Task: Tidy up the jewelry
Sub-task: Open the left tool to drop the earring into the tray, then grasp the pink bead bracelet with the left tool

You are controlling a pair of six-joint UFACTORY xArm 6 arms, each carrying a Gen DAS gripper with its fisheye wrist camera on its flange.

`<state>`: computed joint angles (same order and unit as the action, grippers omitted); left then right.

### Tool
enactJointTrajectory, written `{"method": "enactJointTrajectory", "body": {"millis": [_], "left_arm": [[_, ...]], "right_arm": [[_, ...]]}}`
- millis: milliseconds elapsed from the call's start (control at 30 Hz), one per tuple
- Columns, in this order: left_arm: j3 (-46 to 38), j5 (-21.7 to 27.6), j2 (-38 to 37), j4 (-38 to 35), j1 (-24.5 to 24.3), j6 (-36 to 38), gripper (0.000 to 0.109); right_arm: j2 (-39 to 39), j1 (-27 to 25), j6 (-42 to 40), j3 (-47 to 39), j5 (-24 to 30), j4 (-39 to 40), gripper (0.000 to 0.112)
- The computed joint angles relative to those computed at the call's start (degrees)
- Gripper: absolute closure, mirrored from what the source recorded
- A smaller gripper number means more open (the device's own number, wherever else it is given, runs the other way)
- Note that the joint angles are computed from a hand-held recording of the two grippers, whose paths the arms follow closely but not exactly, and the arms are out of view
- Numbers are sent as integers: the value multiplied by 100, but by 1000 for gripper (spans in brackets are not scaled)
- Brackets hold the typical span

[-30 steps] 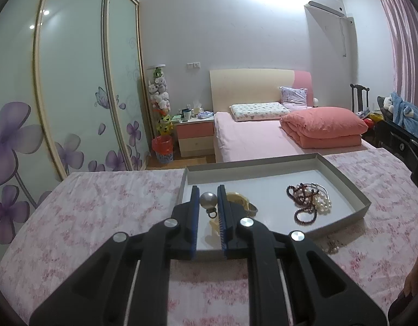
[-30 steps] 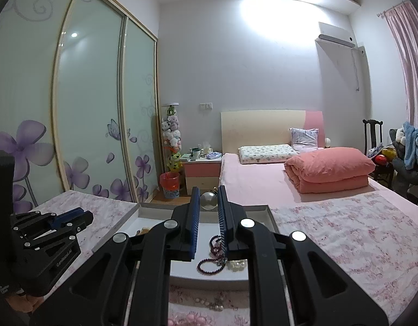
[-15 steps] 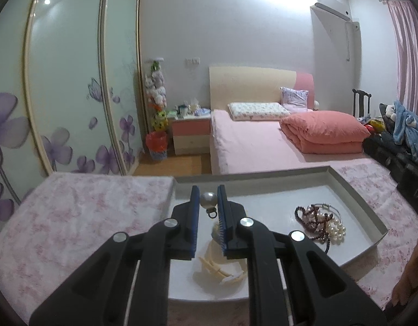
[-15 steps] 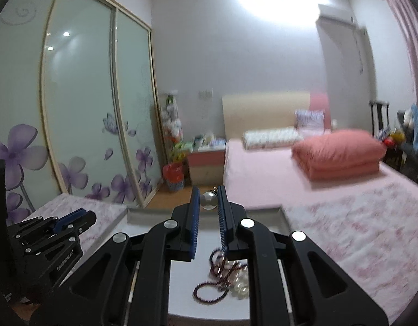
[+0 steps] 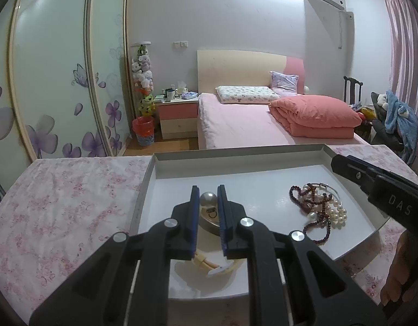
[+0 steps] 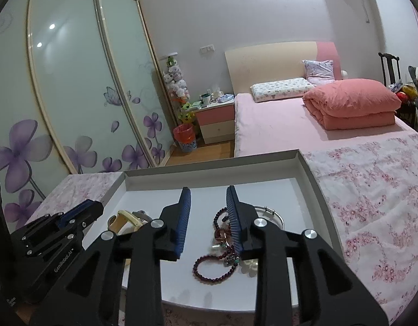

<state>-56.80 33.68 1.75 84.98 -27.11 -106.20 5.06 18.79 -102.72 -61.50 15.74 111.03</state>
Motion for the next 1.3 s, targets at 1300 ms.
{"method": "enactJointTrajectory", "body": {"millis": [1300], "left_arm": [[595, -782, -637, -304, -152, 131, 69]], "right_arm": [[-801, -394, -221, 533, 142, 187, 84]]}}
